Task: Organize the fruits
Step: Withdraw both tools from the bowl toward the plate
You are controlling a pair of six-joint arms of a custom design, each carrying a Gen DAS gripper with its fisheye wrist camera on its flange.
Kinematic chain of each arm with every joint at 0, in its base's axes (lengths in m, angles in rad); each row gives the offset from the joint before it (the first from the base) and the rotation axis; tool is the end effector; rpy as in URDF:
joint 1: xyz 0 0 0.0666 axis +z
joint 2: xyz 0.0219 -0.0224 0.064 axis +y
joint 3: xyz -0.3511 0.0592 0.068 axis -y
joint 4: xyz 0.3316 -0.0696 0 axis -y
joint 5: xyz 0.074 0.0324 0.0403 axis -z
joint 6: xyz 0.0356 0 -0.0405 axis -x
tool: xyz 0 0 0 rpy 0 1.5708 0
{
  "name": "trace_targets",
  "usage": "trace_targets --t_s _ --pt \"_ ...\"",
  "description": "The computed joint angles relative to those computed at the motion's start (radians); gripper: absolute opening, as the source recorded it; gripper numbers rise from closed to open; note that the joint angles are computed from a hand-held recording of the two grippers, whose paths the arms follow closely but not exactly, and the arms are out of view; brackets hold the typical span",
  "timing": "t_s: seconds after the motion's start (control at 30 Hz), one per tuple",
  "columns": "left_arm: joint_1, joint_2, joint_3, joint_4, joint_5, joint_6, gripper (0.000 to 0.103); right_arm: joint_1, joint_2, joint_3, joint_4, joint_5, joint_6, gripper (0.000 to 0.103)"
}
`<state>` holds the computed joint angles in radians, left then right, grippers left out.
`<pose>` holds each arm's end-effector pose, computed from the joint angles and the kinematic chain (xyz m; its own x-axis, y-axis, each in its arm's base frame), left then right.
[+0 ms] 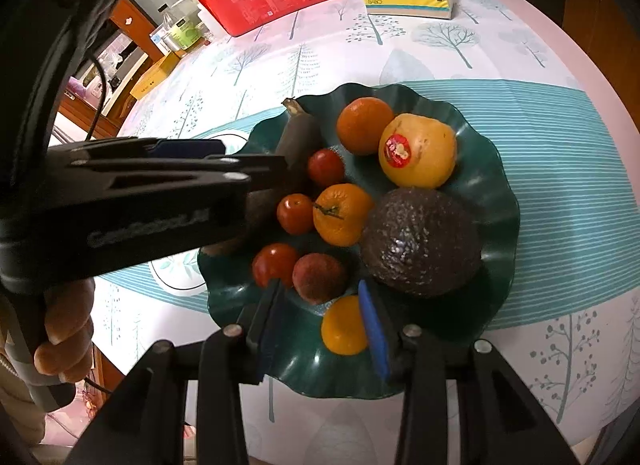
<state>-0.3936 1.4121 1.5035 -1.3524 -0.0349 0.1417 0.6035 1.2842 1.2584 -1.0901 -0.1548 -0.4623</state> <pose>0.3670 -0.1515 0.4139 -0.9235 0.2307 -0.3065 0.2455 0.9693 -0.0102 0.2994 0.2126 0.3799 -0.9370 -0.1106 -0.3315 -0.2219 0.9211 0.3199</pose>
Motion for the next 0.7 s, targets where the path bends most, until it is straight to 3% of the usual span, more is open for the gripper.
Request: trace_targets --t_s 0.2,0.43,0.7 --pt "0.013 -0.048 -0.013 -0.024 0.008 -0.012 0.067 0.014 -0.007 0.006 -0.006 0.015 -0.020 0.039" --pt "0.088 -0.130 -0.006 -0.076 0.021 -0.065 0.067 0.051 -0.004 0.072 -0.024 0.045 -0.062 0.039" --pt "0.290 -0.227 0.077 -0.130 0.051 -0.202 0.069 0.135 0.060 0.268 -0.073 0.132 -0.100 0.039"
